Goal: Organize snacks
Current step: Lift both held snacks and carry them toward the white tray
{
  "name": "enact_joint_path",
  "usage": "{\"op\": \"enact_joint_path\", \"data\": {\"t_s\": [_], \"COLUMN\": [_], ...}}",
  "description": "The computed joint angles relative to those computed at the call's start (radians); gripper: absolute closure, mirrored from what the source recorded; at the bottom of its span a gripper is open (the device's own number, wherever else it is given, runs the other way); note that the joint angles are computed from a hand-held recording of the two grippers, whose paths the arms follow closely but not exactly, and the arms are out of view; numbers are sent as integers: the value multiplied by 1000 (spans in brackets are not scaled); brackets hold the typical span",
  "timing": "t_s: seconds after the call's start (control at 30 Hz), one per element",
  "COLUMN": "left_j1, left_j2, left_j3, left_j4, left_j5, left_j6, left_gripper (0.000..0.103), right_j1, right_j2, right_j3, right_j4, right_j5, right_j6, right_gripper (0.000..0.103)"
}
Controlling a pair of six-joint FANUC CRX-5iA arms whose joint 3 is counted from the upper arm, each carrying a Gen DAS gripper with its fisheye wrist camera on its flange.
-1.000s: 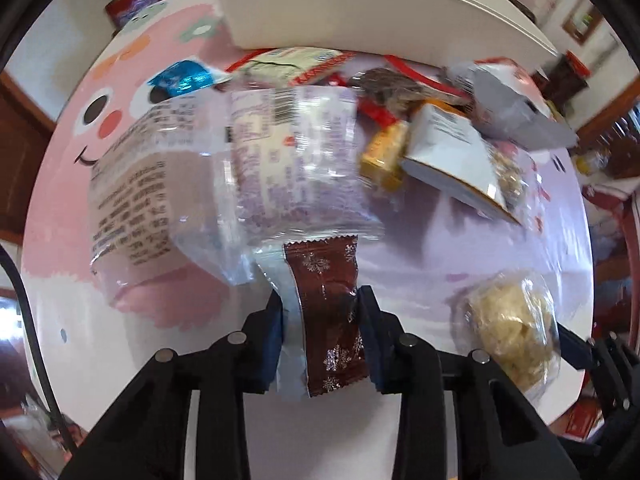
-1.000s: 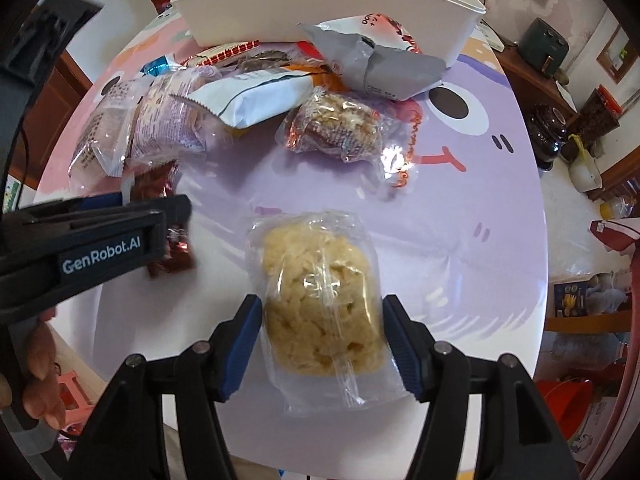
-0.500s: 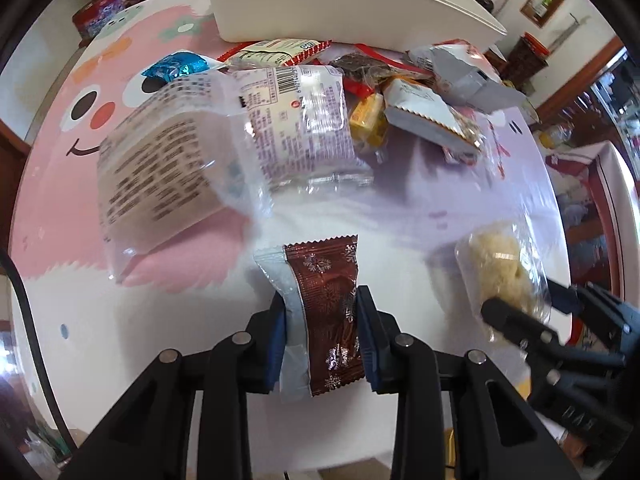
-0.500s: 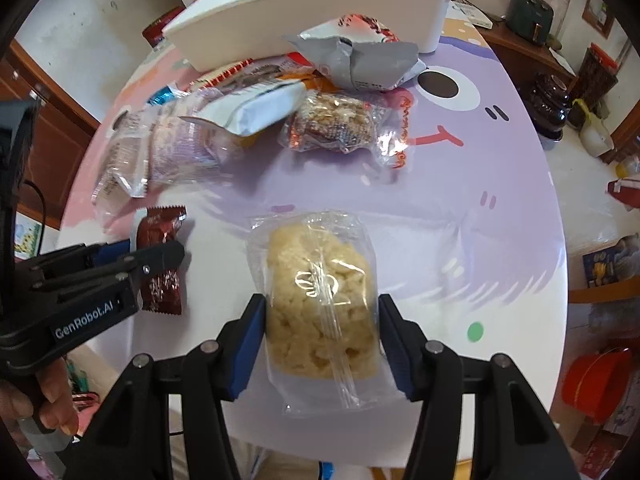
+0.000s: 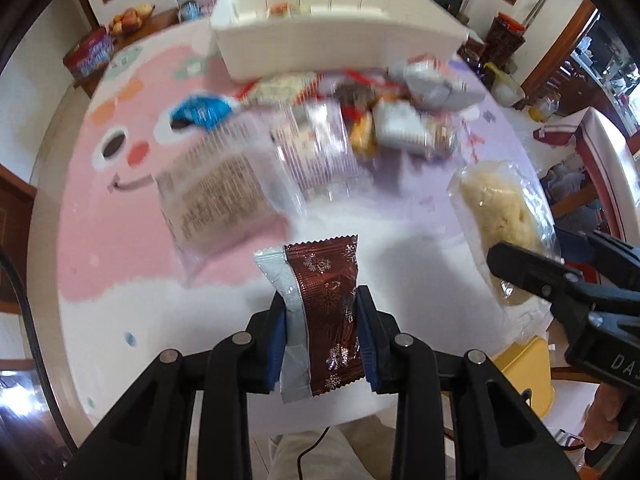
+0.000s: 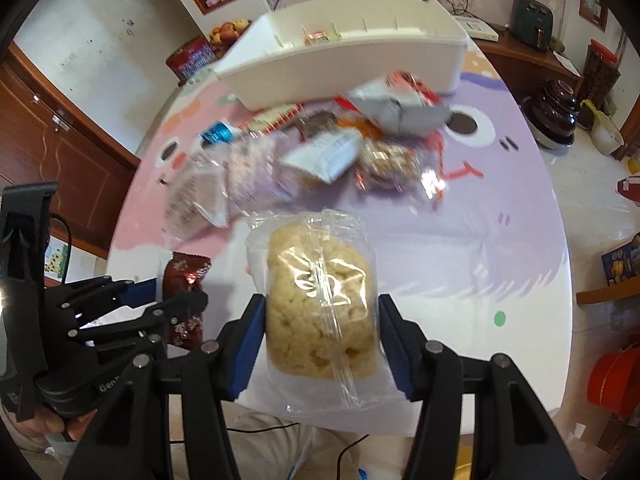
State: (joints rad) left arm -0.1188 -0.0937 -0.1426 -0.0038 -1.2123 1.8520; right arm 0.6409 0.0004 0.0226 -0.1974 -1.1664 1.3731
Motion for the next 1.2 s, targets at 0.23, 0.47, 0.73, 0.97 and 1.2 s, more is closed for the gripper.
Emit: {"op": "enact_joint_path", "data": {"t_s": [0.23,0.47,0.73,0.97,1.2], "left_j1": [55,126,166,193,193], "left_j2": [16,74,242,440,611], "left_j3": [145,336,653,941,1135], "left_j4": [-16,6,-16,-5,-21], "left_j5": [-26,-28,-24,-43,-111], "left_j6": [-59,-164,-268,-279,-271], "left_gripper": [73,73,73,73,73], "right_j1": [21,45,78,71,48], "right_j2": [30,112,247,388,611], "right_j3": [104,278,497,699,1035], "right_j4": [47,169,387,543,592], "right_j5": [9,26,113,152,7], "right_j6": [-74,-224,-364,-451,-438], "right_gripper": [47,47,47,47,47]}}
